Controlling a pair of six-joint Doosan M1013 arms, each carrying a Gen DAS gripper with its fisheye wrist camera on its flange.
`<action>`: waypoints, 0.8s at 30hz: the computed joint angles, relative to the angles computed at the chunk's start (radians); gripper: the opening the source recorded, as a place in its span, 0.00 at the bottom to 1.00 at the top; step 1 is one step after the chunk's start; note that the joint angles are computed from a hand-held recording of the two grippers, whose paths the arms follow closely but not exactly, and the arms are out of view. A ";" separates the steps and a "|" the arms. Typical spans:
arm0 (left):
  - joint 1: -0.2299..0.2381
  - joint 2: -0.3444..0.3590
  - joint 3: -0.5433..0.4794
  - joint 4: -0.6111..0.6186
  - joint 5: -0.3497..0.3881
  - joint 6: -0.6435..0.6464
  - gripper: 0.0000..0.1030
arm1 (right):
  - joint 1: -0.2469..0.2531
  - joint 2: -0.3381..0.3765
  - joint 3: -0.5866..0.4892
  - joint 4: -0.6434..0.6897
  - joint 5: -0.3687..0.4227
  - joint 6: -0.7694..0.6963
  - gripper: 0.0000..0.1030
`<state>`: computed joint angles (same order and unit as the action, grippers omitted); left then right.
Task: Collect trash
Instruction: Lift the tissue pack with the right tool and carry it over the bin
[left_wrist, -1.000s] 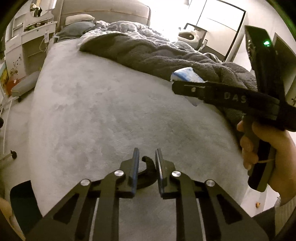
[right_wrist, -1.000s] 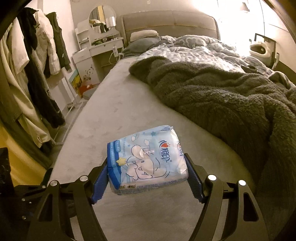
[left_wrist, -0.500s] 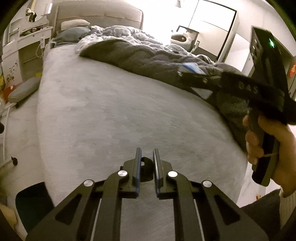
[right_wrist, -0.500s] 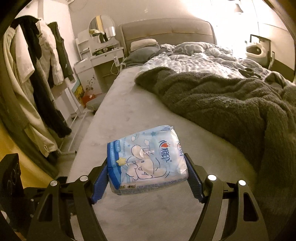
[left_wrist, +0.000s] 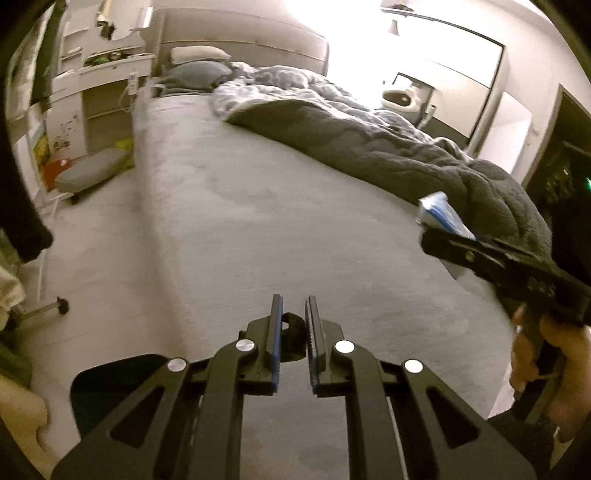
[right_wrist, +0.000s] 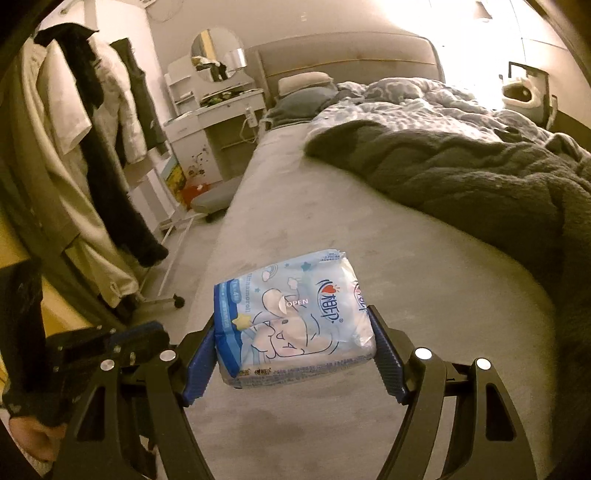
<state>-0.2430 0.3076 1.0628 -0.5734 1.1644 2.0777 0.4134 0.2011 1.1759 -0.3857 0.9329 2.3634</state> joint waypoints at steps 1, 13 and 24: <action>0.008 0.001 -0.001 0.005 -0.003 -0.007 0.13 | 0.005 0.003 -0.003 -0.001 -0.001 0.002 0.73; 0.084 0.011 0.015 0.085 -0.020 -0.059 0.13 | 0.086 0.087 -0.113 0.003 0.015 -0.036 0.73; 0.126 0.039 0.033 0.198 -0.003 -0.153 0.13 | 0.116 0.179 -0.237 0.096 0.038 -0.171 0.73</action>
